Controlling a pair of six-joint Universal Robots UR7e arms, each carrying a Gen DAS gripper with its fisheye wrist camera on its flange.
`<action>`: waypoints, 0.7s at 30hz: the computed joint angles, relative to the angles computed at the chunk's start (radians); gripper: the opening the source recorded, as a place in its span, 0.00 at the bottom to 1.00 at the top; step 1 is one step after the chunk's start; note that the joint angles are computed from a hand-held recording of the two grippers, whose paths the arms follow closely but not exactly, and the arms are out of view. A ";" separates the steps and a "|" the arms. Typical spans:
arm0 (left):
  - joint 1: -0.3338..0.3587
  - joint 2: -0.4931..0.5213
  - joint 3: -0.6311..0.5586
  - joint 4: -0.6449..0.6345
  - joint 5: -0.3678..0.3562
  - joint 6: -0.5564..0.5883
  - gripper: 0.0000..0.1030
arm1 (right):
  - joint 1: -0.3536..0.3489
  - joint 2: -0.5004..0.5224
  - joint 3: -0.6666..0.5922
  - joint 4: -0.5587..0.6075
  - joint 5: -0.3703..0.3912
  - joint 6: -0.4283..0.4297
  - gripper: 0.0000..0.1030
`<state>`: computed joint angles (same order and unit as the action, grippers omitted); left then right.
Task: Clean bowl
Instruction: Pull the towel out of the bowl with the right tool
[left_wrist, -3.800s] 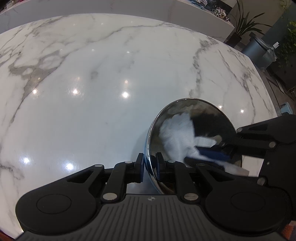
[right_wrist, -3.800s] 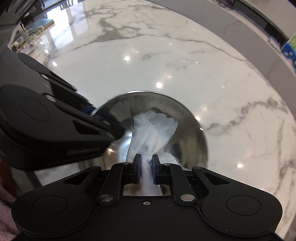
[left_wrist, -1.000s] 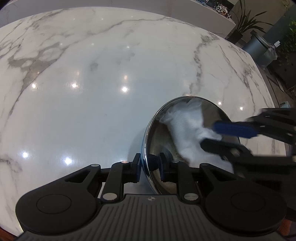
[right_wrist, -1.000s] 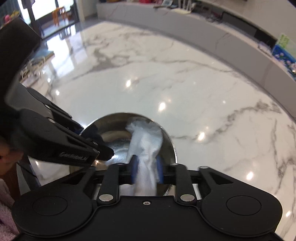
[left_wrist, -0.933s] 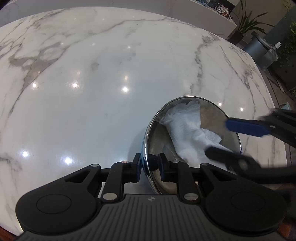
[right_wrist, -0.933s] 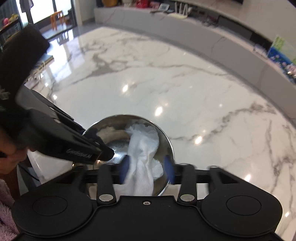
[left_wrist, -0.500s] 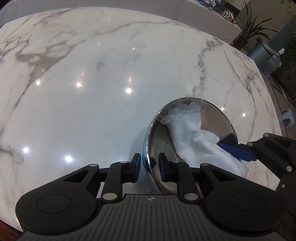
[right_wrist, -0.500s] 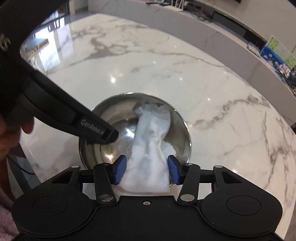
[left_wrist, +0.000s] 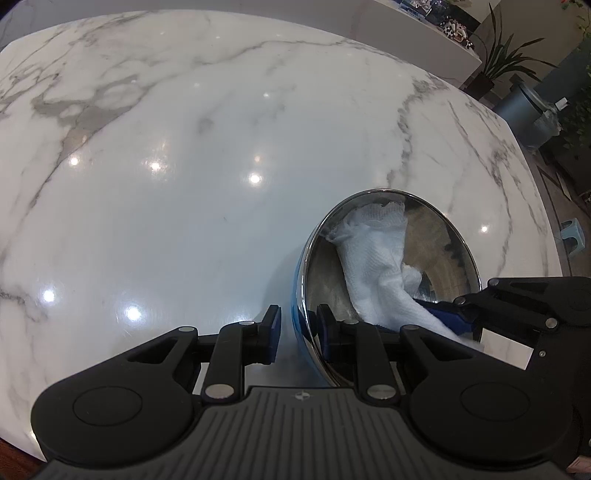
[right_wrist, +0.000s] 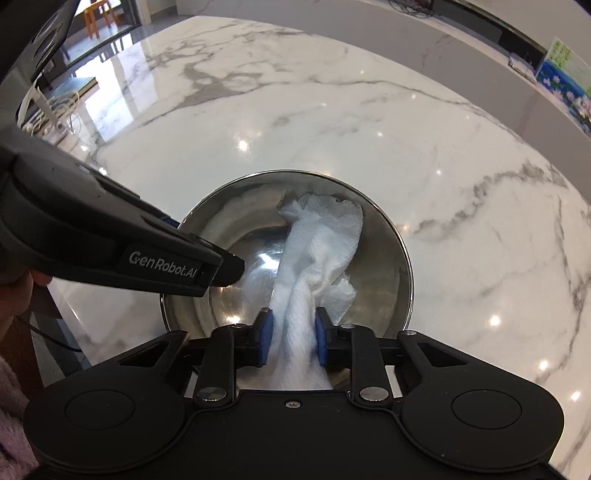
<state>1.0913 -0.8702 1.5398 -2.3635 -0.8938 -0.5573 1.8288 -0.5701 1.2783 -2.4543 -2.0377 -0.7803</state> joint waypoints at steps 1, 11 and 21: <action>0.000 -0.001 0.002 -0.001 0.002 -0.001 0.22 | -0.002 0.002 -0.010 0.015 0.005 0.013 0.10; -0.008 -0.005 0.019 -0.028 0.006 -0.007 0.24 | 0.003 -0.052 0.060 -0.109 0.060 0.002 0.09; -0.031 -0.025 0.068 -0.111 0.038 -0.037 0.35 | -0.021 -0.171 0.201 -0.407 0.110 0.042 0.09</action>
